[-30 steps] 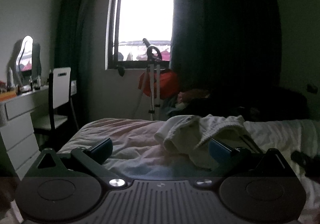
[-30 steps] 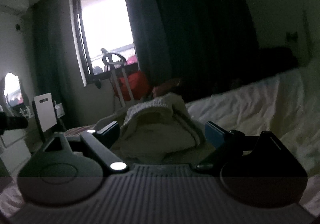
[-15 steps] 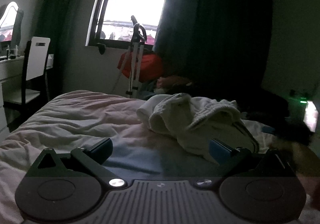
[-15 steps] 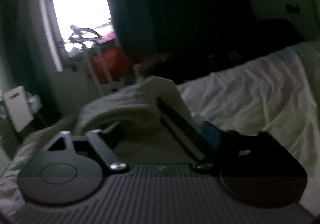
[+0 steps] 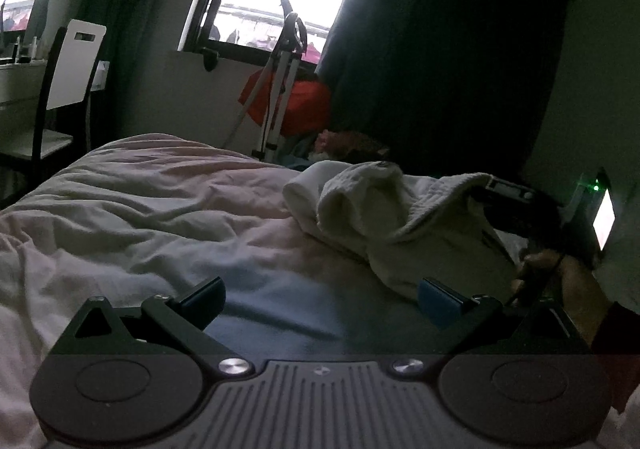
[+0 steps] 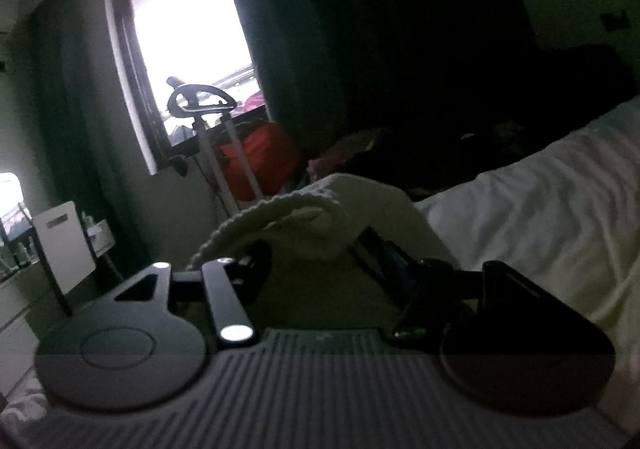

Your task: Fold clothes

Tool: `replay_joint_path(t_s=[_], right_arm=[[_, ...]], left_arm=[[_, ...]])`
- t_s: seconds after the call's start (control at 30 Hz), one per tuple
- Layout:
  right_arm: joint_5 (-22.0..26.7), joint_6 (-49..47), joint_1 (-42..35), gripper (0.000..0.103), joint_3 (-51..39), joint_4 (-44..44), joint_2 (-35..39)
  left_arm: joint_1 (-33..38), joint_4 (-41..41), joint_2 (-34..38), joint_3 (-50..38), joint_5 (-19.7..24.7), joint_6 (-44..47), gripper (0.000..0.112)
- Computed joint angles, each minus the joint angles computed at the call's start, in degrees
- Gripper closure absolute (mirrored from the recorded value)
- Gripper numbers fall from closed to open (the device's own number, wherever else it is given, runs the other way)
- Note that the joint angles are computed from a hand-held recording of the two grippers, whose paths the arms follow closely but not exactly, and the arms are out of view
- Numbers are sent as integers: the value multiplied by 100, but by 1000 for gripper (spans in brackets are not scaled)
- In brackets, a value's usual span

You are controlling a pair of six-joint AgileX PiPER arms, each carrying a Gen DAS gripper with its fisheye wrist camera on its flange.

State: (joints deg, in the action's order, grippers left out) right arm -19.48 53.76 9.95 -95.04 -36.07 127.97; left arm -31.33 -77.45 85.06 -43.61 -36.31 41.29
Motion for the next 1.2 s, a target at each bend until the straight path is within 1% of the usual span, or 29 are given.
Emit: replay_joint_path(t_s=[0.07,0.17,0.3,0.37,0.43,0.53,0.57,0.63,0.67,0.7,0.73,0.77,0.83,0.87,0.93,1.03,1.2], right_arm=[[-109,-38,3,39,242,-9,-146],[-239,-279,-44,39,632,-31,-353],[-385,-382,-165,39,880,-75,-508],[-112,-189,-182,39,691,-248,-461],[251,396,-187,39,432,-730,-378],[392,1521,-215,39,56,-1658,-178],[493,1646,-192,39,-133,-1778,-77],[804,1589,-105,40,-480,-1633,113],[919,1592,-81,46,-646,-1553,209],[946,1808,-74,54,-816,-1703,309],[974,2201,-71,57,-1002,-2034,412],[781,2712,-126,58,-1039,-2339,430],[378,3448,-235,58,-1110,-2646,466],[336,3579,-247,58,-1080,-2597,436],[374,3890,-257,58,-1083,-2838,413],[357,5131,-351,58,-1128,-3642,425],[88,6154,-645,58,-1083,-3575,585]], left_arm=[[-107,-47,36,-35,-132,142,9],[-242,-213,102,-123,-211,437,9],[-436,-382,134,-202,-342,686,9],[-497,-410,108,-199,-365,701,9],[-510,-422,110,-201,-386,759,9],[-473,-387,135,-212,-366,704,9],[-451,-360,134,-204,-340,657,9],[-401,-289,121,-168,-266,533,9],[-381,-256,117,-149,-235,469,9],[-358,-243,108,-134,-216,428,9],[-336,-247,97,-124,-207,406,9],[-312,-250,85,-114,-197,384,9],[-261,-240,56,-86,-169,310,9],[-233,-220,36,-66,-147,237,9],[-158,-156,-6,-41,-29,71,9],[-163,-159,-30,-43,4,68,9],[-419,-214,-4,-85,-328,391,9]])
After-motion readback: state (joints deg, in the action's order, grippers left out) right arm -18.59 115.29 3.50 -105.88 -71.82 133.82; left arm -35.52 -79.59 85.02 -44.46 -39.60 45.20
